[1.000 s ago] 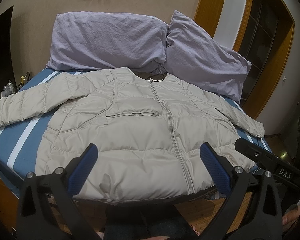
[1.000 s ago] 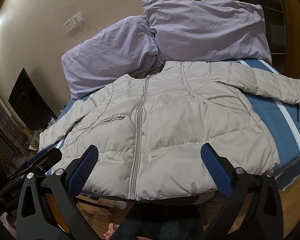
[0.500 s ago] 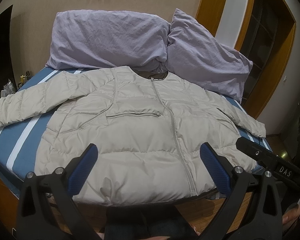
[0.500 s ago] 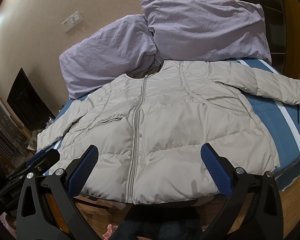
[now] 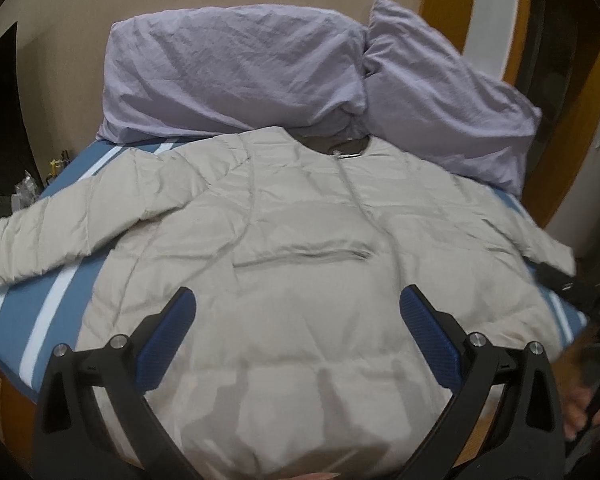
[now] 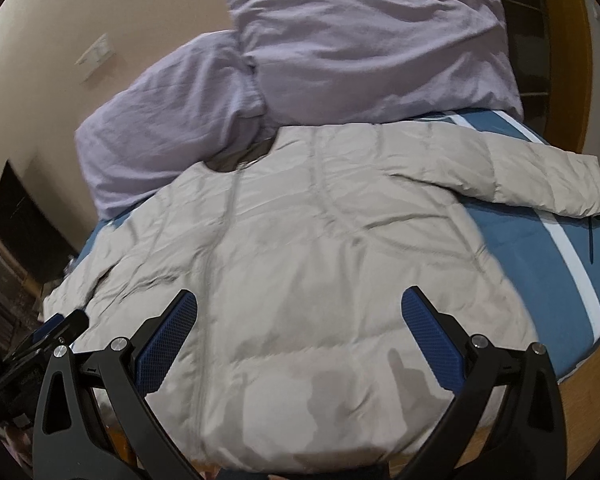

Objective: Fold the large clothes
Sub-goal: 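Grasp the jacket sleeve cuff with the right gripper and lift it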

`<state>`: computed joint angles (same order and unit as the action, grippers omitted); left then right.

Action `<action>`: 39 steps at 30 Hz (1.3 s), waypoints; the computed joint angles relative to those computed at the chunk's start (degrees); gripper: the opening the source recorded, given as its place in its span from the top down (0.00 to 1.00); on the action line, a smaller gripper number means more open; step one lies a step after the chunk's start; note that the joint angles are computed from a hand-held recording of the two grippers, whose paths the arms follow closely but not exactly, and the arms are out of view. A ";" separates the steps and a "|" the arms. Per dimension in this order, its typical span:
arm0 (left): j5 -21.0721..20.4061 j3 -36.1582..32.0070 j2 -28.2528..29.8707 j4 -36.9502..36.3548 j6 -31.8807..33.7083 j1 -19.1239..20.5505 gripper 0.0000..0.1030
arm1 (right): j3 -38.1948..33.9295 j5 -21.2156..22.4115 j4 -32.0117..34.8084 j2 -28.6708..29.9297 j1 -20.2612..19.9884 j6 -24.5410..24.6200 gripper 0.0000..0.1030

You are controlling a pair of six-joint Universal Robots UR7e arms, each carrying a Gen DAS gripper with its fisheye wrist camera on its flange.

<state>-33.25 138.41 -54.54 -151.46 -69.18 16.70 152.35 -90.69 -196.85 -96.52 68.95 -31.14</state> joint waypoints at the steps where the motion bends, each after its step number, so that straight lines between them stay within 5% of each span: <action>1: 0.56 -0.67 0.38 0.39 0.60 1.02 0.02 | -0.82 -0.06 0.33 0.18 -0.47 0.33 0.01; 11: 2.42 -6.87 4.62 0.76 6.54 11.63 0.02 | -15.83 -5.88 5.35 4.99 -7.33 8.11 0.01; 22: 2.86 -8.15 9.99 -3.41 9.06 14.88 0.02 | -30.08 -18.03 0.79 11.52 -13.74 13.61 0.11; 29: 2.44 -8.48 10.76 -4.56 10.01 15.56 0.02 | -34.89 -17.55 5.64 11.90 -18.73 22.90 0.18; 39: 1.74 -8.20 10.95 -7.13 11.20 15.98 0.02 | -35.36 -15.04 9.65 11.72 -20.99 25.50 0.38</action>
<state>-31.51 130.20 -43.59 -158.59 -57.99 32.69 116.99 -105.73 -187.20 -84.81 47.96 -5.63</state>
